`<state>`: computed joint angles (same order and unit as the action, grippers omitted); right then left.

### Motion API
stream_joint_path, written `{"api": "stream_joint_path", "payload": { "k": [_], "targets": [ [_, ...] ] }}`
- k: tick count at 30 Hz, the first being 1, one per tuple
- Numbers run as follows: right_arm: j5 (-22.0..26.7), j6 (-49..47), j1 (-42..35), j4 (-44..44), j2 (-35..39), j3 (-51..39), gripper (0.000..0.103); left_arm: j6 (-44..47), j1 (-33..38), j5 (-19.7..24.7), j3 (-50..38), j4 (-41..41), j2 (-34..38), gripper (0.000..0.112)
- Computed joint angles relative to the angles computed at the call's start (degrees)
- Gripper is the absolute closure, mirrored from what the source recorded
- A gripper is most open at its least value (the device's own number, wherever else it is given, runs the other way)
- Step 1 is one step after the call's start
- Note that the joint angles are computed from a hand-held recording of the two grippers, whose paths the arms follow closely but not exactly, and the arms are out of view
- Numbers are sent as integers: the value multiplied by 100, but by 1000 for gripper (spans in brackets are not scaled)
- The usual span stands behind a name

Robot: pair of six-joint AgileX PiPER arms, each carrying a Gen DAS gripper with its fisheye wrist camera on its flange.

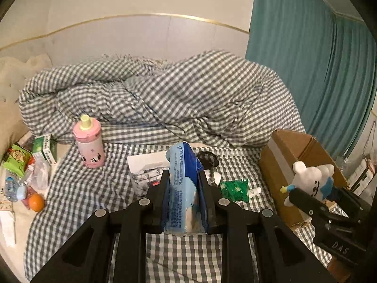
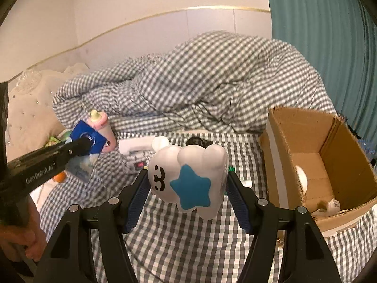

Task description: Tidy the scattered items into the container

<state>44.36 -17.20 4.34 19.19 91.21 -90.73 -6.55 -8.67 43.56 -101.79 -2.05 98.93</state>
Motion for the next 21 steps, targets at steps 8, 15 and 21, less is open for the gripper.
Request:
{"api": "stream_joint_path", "payload": {
  "k": [8, 15, 21],
  "targets": [
    [75, 45, 15, 47, -515, 77, 38, -249, -121, 5, 329, 352, -657, 90],
    [149, -15, -40, 105, -885, 66, 38, -546, -334, 8, 521, 705, -1184, 90],
    [191, -57, -128, 146, -1276, 138, 38, -761, -539, -5, 618, 867, -1492, 90]
  ]
}}
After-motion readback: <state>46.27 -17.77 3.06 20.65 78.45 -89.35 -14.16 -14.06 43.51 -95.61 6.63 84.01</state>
